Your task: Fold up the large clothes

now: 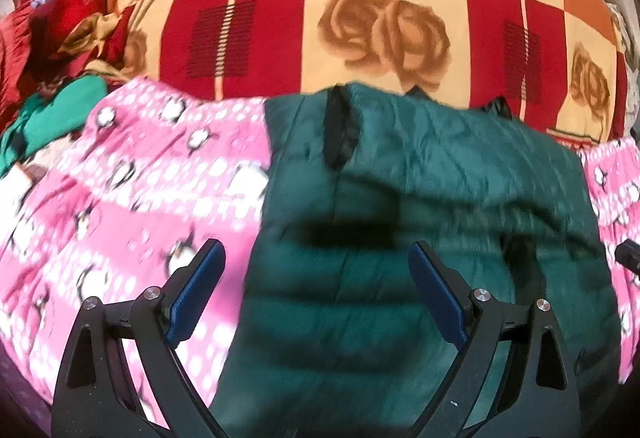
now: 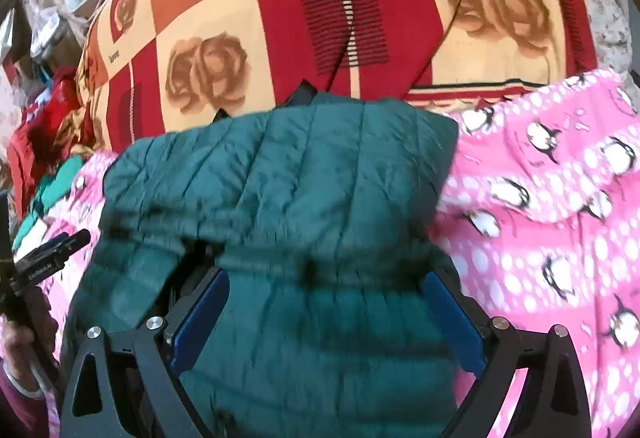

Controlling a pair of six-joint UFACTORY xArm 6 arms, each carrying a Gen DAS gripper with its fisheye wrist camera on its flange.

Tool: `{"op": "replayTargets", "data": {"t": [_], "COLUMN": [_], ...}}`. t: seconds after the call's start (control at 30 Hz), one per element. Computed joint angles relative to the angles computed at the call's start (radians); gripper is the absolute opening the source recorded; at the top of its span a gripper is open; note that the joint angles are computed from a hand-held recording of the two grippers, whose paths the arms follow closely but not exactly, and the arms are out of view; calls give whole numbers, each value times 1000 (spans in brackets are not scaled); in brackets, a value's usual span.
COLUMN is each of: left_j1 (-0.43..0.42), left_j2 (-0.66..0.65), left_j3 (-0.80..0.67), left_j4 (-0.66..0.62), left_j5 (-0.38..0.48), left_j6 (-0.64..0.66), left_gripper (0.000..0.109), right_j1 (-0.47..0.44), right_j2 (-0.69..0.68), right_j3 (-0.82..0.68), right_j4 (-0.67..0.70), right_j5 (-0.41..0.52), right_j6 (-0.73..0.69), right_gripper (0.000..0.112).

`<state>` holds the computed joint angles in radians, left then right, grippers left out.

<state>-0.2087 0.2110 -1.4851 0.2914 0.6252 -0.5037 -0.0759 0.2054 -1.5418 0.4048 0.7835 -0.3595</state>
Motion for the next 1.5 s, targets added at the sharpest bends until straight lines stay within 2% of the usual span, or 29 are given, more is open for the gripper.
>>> {"op": "replayTargets", "data": {"t": [0.4,0.83,1.3,1.5], "left_j1": [-5,-5,25,56], "left_j2": [-230,-410,-522,-561], "left_j3": [300,494,612,664], "left_j4": [-4,48,-127,-279], "left_j5": [-13,-10,33,27], "left_j6": [-22,-48,69,168], "left_gripper": [93,93,93,93], "right_j1": [-13,-34,-109,-147], "right_j2": [-280,-434,-557,-591], "right_j3": [335,504,616,653], "right_j4": [-9,-49,-65,-83], "right_j5": [-3,37,126,160], "right_j6": [-58,-76,-98,-106], "right_gripper": [98,97,97,97]}}
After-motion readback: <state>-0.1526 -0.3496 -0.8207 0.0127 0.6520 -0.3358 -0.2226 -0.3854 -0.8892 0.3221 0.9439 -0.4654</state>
